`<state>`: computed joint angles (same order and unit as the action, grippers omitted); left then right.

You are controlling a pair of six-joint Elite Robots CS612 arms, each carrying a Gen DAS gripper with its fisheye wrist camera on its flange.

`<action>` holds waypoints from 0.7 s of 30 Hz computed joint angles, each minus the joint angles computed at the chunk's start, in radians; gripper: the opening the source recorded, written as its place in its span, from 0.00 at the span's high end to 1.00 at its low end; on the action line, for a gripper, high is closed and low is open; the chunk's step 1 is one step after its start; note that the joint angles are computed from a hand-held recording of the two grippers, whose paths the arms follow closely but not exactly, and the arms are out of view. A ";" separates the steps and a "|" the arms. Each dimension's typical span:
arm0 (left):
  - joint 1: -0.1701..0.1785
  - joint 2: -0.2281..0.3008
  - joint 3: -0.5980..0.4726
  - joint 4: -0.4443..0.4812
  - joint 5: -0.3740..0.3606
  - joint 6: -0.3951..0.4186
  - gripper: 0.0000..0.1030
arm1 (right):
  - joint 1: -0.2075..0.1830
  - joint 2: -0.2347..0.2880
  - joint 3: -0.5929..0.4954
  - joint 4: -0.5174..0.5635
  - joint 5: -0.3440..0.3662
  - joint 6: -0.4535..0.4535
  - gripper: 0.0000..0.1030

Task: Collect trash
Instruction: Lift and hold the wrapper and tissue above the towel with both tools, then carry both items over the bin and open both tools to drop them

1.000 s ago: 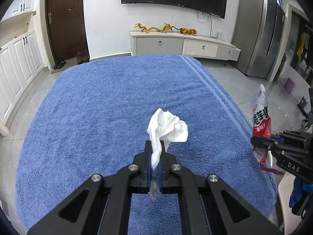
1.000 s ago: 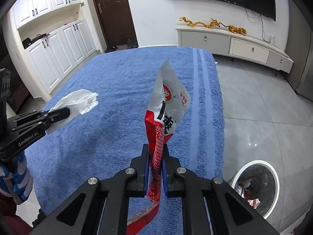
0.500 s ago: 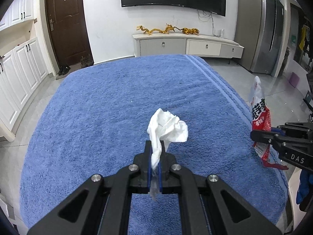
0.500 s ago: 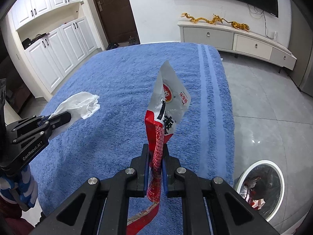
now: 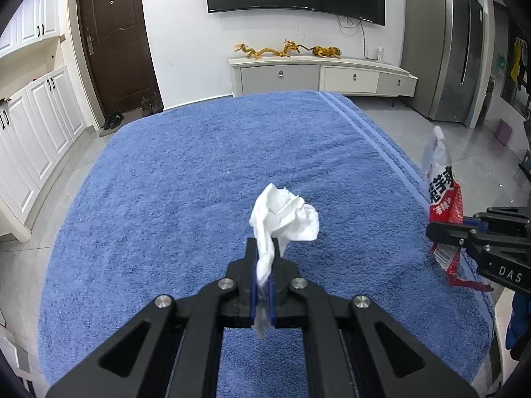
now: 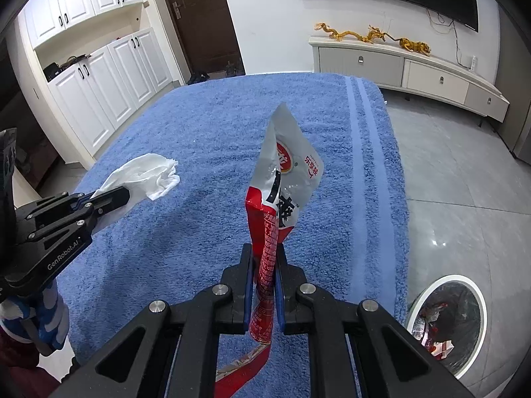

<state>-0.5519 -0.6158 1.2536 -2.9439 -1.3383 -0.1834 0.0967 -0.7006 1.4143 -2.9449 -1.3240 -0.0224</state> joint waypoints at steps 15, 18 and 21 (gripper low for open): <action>-0.036 -0.012 -0.002 0.024 0.087 0.038 0.96 | -0.046 -0.028 0.091 -0.148 0.073 0.079 0.89; -0.043 -0.012 -0.007 0.048 0.100 0.039 0.96 | -0.056 -0.032 0.111 -0.181 0.092 0.100 0.89; -0.050 -0.011 -0.012 0.059 0.118 0.050 0.96 | -0.068 -0.036 0.130 -0.216 0.105 0.126 0.89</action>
